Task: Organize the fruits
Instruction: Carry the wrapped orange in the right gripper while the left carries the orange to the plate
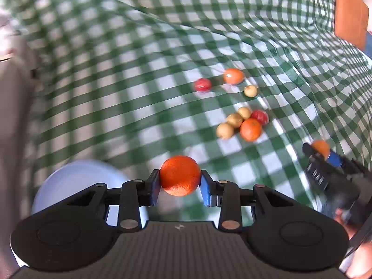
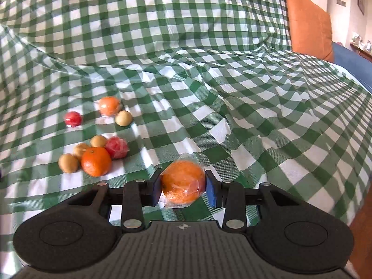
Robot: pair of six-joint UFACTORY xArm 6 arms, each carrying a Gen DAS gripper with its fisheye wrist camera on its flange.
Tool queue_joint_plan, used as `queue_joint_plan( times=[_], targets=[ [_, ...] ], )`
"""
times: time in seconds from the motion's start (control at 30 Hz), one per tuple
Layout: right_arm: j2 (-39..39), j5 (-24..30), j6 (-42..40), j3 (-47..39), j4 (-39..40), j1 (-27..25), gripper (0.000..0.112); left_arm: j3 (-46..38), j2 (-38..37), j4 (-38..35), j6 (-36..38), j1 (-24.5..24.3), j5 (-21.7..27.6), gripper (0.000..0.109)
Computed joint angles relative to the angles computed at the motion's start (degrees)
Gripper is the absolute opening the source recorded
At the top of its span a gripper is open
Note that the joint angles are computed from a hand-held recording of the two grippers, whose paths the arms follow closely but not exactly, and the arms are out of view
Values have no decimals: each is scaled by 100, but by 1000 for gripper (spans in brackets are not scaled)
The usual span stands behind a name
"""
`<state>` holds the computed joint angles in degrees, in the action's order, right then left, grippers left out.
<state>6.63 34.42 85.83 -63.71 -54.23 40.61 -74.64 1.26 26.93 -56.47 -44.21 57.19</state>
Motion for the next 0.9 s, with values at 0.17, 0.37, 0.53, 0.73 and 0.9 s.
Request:
queue_joint_plan(
  times=[0.17,0.37,0.53,0.73,0.9],
  targets=[
    [-1171,-384,-894,631,981,210,39,827,-1513,225,-986,-651,1177,40],
    [-2159,-848,-2122,867,2010,871,39,1226,-2601,614,-2260,-1684,2617,40],
    [-2162,-1215,-3181,528,2780,1471,39,1541,-3229,824,-3184,-2491,3221,40],
    [-2070,-819,-3570,137,2635,1997,39,1788,-3608,988,-3698,-3041,3413,40],
    [-2067,-376,-3243,-18,2496,2089,39,1906,-3697,1161,-3803,-3154,3341,40]
  ],
)
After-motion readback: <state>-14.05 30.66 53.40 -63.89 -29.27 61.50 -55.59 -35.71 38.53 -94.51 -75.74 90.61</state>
